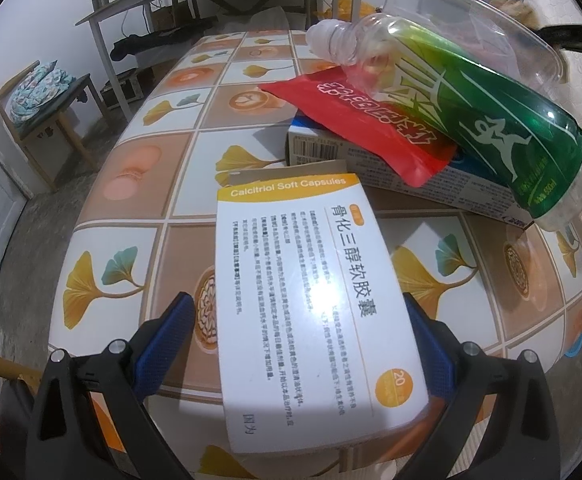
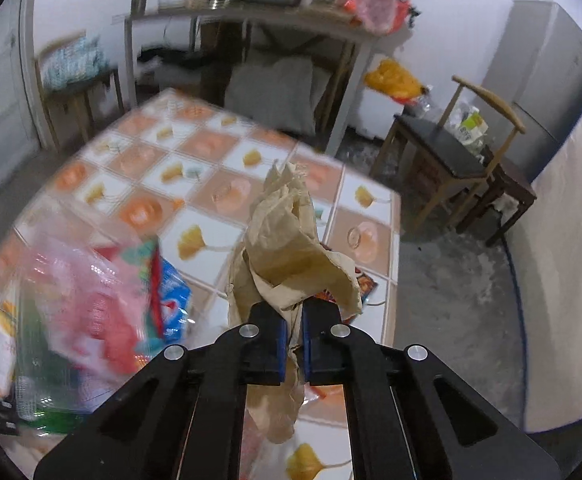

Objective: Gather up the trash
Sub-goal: 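Lift the paper towel with the right gripper while the left gripper grasps the capsule box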

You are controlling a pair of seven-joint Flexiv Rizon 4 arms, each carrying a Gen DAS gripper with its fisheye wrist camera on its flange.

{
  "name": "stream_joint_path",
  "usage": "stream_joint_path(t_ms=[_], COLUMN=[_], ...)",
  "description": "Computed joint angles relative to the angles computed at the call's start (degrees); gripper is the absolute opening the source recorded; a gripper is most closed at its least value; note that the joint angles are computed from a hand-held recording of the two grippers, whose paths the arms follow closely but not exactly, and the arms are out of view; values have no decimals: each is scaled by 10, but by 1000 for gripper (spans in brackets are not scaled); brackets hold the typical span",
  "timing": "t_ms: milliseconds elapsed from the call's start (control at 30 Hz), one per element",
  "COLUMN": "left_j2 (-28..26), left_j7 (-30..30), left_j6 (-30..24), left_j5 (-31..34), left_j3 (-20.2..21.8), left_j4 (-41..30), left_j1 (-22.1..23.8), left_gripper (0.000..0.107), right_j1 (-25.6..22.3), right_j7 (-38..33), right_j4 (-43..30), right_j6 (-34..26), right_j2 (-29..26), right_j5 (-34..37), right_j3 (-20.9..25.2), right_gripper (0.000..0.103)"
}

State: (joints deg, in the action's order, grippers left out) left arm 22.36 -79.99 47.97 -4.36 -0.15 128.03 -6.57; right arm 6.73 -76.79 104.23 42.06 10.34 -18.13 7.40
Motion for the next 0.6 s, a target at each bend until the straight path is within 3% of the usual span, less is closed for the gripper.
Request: stream_joint_path(t_ms=[200,400,600], left_j2=[0,0,-1], left_j7=[0,0,0], left_j6=[1,2,0], left_j5=[0,0,1], left_j3=[0,1,0], left_j4=[0,0,-1], left_j1=[0,0,0], left_gripper=[97,97,97], right_j1=[0,20,48], right_j7=[13,5,11], right_j4=[37,80,129], right_j6=[16,-85,-162], right_j2=[111,215,234], right_j5=[75,134,158], right_j3=[2,18,44], right_gripper=[4,4,5])
